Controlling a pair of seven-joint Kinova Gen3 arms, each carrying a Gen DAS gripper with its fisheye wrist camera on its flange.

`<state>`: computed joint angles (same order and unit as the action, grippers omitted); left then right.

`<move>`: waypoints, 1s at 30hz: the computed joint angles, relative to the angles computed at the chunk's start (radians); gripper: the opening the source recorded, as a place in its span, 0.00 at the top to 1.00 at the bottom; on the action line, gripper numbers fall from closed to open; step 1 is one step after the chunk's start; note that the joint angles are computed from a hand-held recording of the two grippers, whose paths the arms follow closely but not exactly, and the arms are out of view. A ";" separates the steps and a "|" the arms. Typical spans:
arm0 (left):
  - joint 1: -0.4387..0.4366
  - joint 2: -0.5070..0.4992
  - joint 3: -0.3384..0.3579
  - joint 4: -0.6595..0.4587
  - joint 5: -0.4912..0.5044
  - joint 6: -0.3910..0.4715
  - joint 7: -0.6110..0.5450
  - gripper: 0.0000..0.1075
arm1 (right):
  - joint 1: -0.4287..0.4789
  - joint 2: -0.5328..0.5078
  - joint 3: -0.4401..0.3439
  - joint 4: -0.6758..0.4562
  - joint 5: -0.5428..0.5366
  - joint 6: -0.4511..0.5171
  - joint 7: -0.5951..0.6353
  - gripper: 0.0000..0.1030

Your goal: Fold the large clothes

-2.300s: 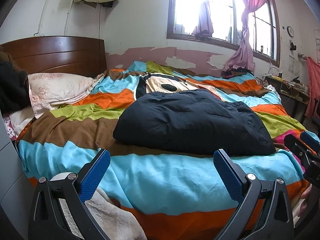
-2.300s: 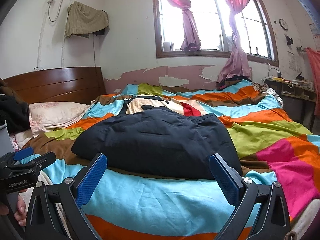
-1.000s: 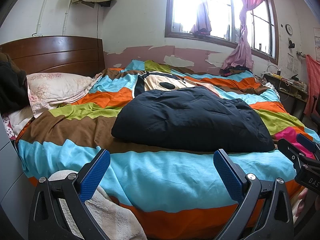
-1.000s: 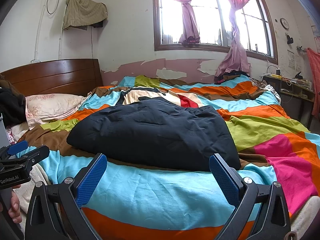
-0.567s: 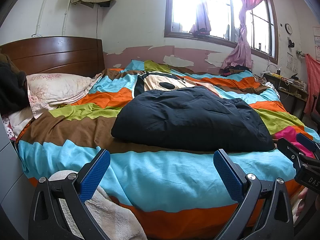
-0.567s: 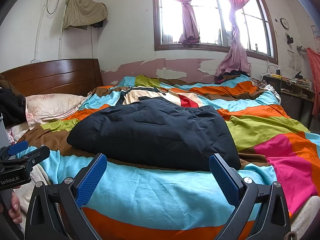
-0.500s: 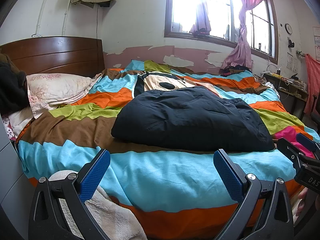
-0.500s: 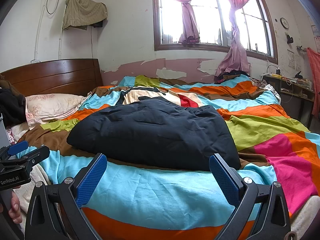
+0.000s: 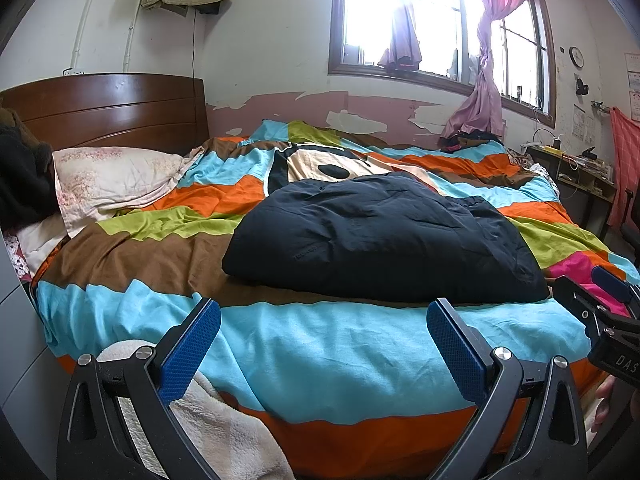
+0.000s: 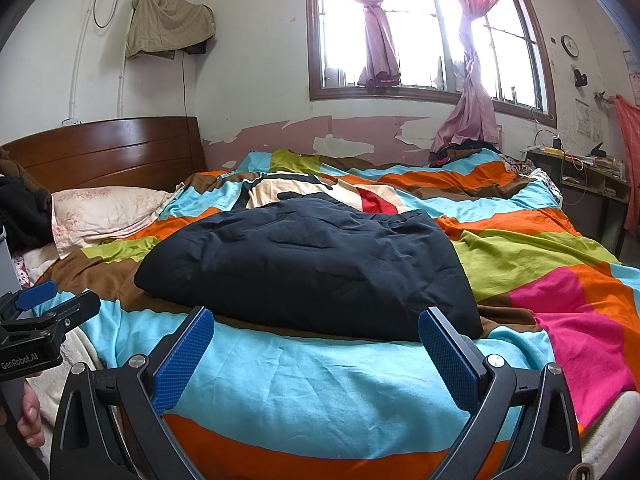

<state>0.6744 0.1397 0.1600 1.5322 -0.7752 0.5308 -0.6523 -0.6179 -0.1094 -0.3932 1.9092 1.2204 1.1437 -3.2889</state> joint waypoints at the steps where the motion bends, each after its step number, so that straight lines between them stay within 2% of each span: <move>1: 0.002 0.001 -0.001 -0.001 -0.003 0.002 0.003 0.06 | 0.000 0.000 0.000 -0.001 0.000 0.001 0.000 0.00; 30: 0.004 0.001 0.000 -0.001 -0.008 0.004 0.007 0.06 | -0.021 0.012 0.001 -0.003 0.008 0.027 -0.016 0.00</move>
